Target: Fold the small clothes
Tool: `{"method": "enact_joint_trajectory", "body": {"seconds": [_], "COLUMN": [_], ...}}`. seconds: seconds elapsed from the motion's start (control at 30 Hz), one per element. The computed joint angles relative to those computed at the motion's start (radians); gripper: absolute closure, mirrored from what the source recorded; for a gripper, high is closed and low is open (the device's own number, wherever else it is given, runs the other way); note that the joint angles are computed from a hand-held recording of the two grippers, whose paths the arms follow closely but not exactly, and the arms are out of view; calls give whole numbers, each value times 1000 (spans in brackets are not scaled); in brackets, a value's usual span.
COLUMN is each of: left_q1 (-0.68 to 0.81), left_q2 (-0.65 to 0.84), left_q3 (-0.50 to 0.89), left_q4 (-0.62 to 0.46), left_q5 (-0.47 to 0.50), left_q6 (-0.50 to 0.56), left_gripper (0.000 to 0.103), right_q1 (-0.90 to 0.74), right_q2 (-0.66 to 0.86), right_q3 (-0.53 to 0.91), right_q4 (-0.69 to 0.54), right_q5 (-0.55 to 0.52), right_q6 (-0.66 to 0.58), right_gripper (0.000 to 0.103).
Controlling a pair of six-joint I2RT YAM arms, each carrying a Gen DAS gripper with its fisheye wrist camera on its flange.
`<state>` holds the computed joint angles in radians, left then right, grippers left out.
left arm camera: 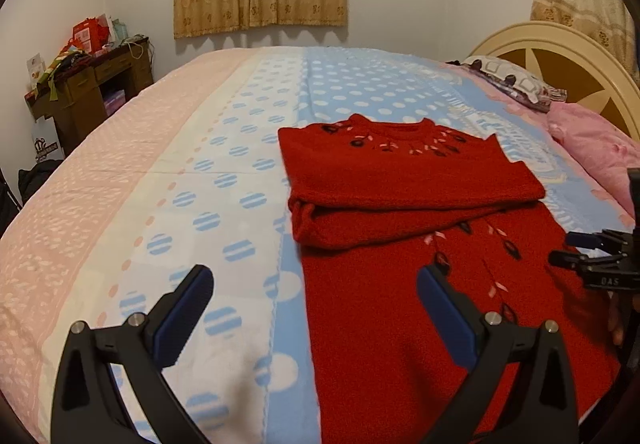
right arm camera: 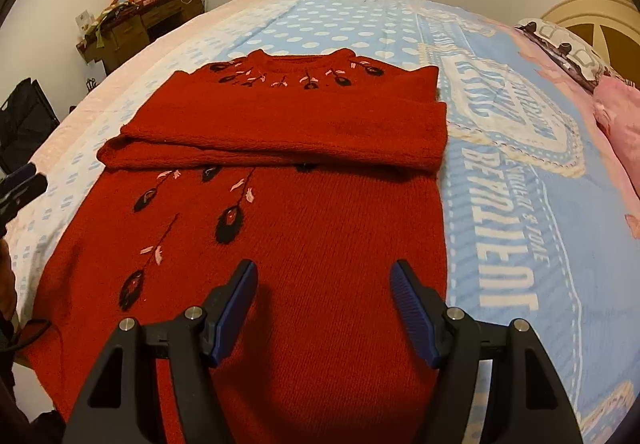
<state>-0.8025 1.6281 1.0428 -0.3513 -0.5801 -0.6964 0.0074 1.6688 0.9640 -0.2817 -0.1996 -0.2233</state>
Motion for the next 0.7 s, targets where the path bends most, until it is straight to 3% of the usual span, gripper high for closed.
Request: {"method": "enact_joint_trajectory", "body": {"seconds": [0.7], "left_q1": [-213], "left_q2": [-197], "left_q3": [-148], "left_q4": [-193], "left_q5": [-142], "left_q6": [-186], "left_gripper": [0], "right_q1": [-26], "right_q2": [-207], "right_q3": [-221], "right_q4": [41], "right_q5": [-27], "right_q6": [-26], "right_gripper": [33]}}
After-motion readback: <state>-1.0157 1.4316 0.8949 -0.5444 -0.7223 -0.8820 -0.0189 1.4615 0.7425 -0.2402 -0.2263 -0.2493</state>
